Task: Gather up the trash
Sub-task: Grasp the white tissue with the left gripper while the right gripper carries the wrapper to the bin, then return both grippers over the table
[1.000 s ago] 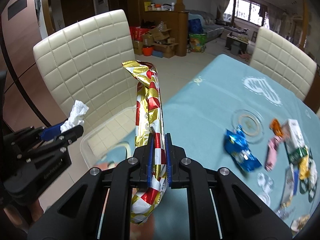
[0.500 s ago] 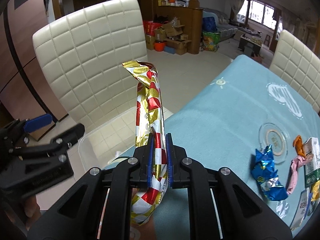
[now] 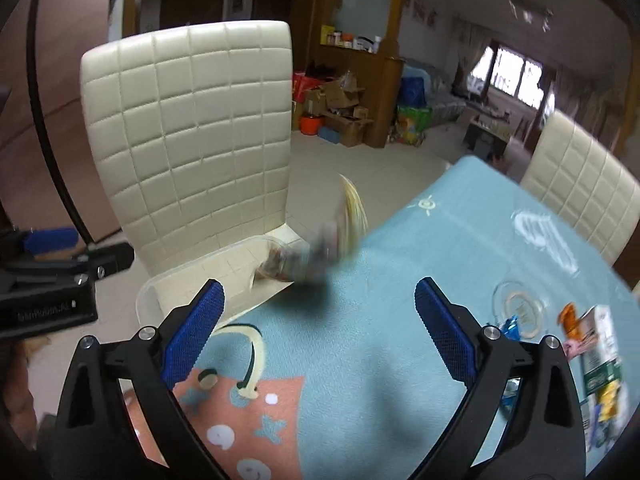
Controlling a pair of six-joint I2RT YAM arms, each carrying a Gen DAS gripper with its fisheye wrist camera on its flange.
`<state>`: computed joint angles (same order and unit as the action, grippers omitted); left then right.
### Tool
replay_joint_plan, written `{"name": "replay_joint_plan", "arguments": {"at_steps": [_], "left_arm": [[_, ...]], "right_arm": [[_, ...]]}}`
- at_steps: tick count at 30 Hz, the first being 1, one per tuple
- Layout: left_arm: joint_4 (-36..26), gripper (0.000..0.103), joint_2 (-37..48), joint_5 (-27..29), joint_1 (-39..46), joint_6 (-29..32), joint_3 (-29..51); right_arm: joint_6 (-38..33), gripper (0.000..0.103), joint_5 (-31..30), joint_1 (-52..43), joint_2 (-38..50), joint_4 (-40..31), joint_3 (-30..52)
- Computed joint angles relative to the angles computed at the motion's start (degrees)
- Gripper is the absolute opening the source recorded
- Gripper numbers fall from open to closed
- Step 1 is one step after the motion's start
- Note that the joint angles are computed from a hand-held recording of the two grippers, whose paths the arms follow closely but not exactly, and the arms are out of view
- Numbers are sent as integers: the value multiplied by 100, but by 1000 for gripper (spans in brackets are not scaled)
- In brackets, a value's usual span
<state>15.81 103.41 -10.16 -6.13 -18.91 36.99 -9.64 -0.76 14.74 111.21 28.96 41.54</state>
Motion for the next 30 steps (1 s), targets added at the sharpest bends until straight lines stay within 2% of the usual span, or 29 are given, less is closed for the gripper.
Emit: {"name": "replay_joint_plan", "arguments": {"at_steps": [3, 6, 9, 17, 21, 24, 30], "left_arm": [[-73, 80, -137, 108, -43, -35, -46], [-86, 80, -355, 39, -256, -50, -153], [-306, 80, -547, 193, -524, -36, -137], [-880, 80, -1013, -9, -1955, -114, 10], [-1154, 80, -1018, -217, -2824, -248, 217], [-1385, 80, -863, -393, -3487, -363, 509], [-1454, 80, -186, -694, -4577, -405, 1245]], "right_arm": [[123, 94, -51, -114, -275, -194, -165], [154, 94, -53, -255, -772, -233, -579], [109, 94, 25, -421, -1311, -278, -1005], [-135, 94, -266, -1797, -3169, -490, -2406], [-558, 94, -692, -3108, -3743, -592, -2893], [-1065, 94, -1487, -4656, -3816, -864, -2929], [-1984, 94, -2464, -7081, -2710, -1168, -2156]]}}
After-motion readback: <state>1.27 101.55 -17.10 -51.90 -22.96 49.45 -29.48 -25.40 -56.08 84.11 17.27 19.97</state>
